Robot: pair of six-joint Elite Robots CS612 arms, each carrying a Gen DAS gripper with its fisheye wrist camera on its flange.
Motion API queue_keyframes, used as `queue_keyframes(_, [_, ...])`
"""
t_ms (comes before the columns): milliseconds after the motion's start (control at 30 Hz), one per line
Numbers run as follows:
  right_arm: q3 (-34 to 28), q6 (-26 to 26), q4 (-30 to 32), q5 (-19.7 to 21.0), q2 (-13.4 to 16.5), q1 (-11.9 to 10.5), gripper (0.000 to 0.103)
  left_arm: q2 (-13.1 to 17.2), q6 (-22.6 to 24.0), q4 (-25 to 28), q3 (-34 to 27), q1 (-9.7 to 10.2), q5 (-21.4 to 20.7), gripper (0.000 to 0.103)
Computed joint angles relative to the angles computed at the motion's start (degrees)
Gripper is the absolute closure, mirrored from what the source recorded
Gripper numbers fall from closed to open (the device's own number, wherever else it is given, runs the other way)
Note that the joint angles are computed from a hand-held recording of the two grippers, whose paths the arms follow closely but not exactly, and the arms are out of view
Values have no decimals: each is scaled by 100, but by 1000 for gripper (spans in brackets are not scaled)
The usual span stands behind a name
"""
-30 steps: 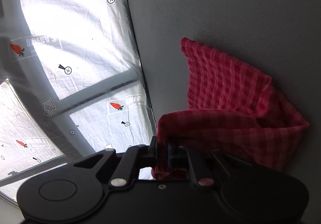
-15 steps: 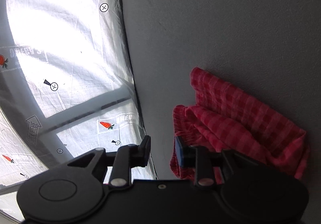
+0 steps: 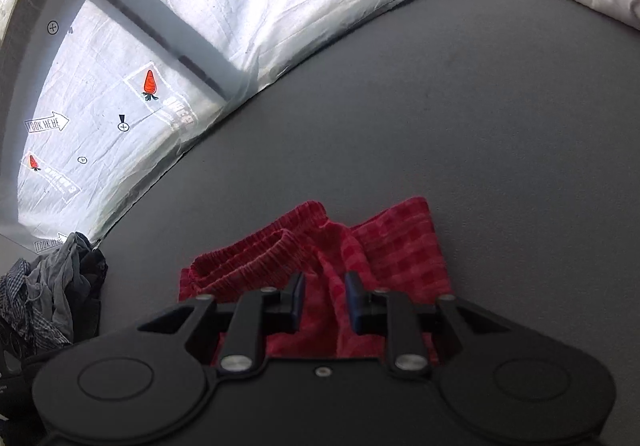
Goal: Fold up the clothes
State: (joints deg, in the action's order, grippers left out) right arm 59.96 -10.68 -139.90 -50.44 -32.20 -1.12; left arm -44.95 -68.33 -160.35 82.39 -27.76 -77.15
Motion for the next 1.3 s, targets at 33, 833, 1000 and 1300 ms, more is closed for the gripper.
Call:
queue_keyframes(33, [2, -289, -19, -120, -8, 37, 79, 20, 51, 44, -35, 6, 5, 50])
queue_keyframes(833, [-304, -259, -488, 394, 297, 48, 102, 481, -125, -1077, -302, 230, 116, 98])
queue_keyframes(1000, [-284, -406, -667, -576, 272, 147, 93, 351, -415, -953, -125, 233, 457, 69])
queue_keyframes(1300, [168, -730, -926, -1229, 54, 163, 31, 69, -98, -401, 160, 136, 752, 25])
